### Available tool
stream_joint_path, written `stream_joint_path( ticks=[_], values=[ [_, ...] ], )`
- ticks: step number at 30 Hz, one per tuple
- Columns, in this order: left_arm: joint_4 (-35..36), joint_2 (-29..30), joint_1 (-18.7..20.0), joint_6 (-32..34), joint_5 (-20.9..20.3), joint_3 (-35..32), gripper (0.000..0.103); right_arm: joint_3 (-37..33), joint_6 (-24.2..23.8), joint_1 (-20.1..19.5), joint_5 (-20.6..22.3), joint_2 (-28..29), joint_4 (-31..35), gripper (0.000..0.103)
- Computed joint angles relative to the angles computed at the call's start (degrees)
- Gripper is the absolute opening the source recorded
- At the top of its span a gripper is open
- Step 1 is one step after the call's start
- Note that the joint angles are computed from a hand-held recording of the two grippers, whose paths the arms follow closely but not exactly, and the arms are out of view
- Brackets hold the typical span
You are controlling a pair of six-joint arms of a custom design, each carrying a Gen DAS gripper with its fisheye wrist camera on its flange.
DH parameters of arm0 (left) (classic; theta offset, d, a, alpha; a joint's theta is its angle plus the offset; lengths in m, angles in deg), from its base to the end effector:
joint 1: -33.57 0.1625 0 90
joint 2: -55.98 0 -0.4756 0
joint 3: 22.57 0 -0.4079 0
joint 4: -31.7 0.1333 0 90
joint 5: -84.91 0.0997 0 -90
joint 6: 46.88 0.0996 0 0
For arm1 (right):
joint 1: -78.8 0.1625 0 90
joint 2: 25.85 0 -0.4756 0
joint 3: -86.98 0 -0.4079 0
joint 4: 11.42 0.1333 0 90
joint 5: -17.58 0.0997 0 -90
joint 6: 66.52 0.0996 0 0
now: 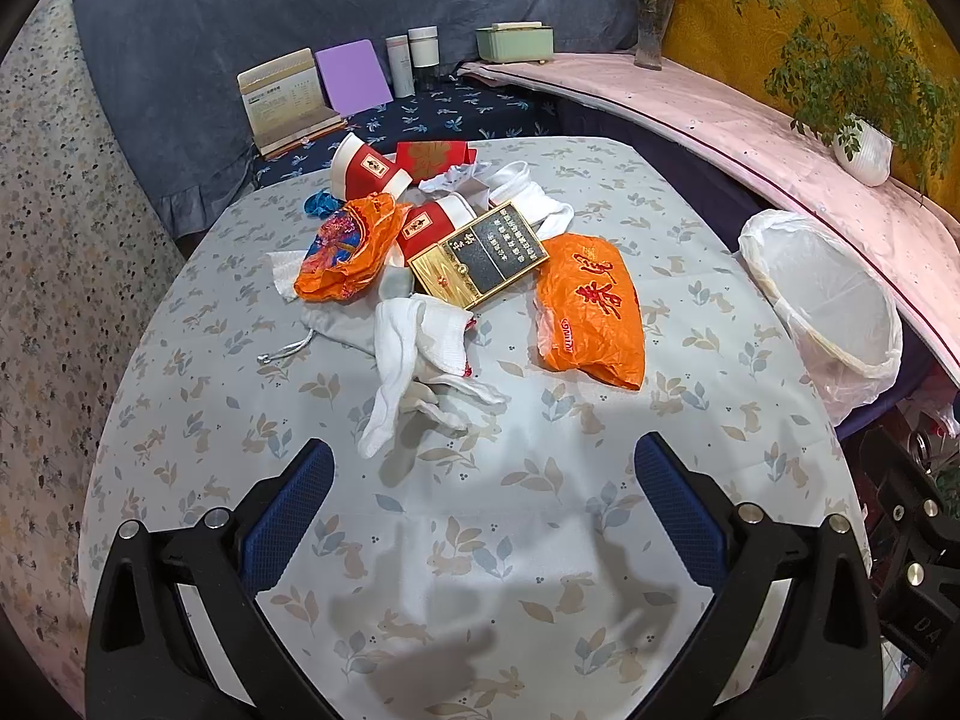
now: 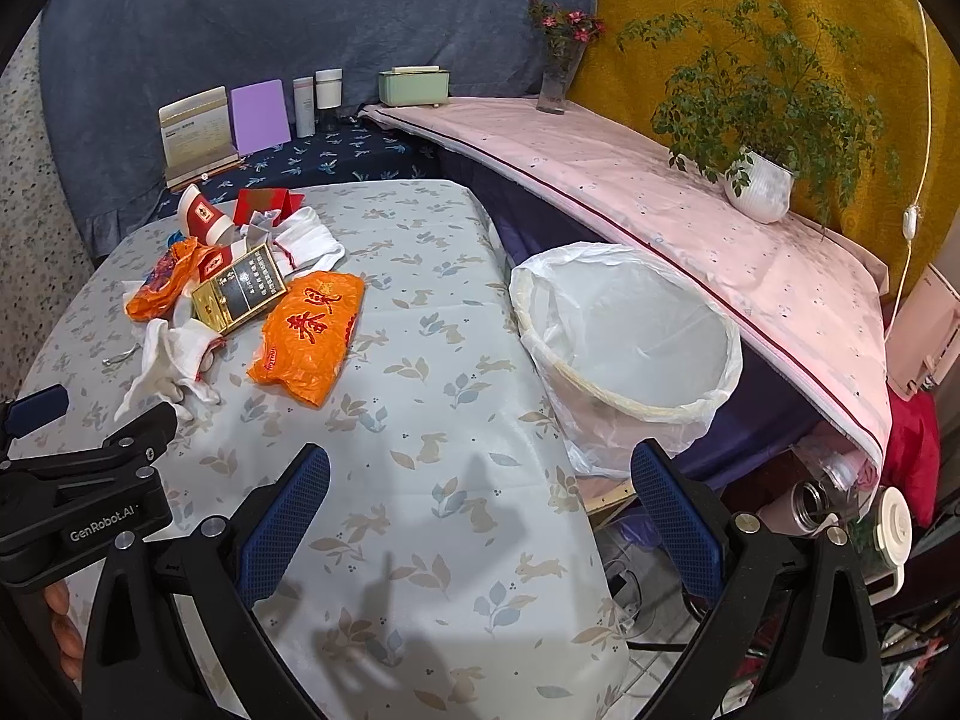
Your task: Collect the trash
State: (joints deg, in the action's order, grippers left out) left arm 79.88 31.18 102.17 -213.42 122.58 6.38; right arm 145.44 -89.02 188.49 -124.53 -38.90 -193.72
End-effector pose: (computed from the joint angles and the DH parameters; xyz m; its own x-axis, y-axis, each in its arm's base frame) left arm -0.0932 -0.8193 0.2234 -0.6578 -0.0496 -0.7516 0.4544 0.7697 -0.4485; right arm 0.3421 -0.7936 0.0104 -0.6254 0.0638 0.7777 -0.5083 0.7229 -0.4681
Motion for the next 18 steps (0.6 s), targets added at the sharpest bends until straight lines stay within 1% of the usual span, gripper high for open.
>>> stream_joint_path(
  ticks=[18],
  values=[
    [0.05,-0.03,0.12,-0.17,0.18,0.29,0.096,-0.31,-0.44,-0.17,-0.33,0.16,-1.24,0.096]
  ],
)
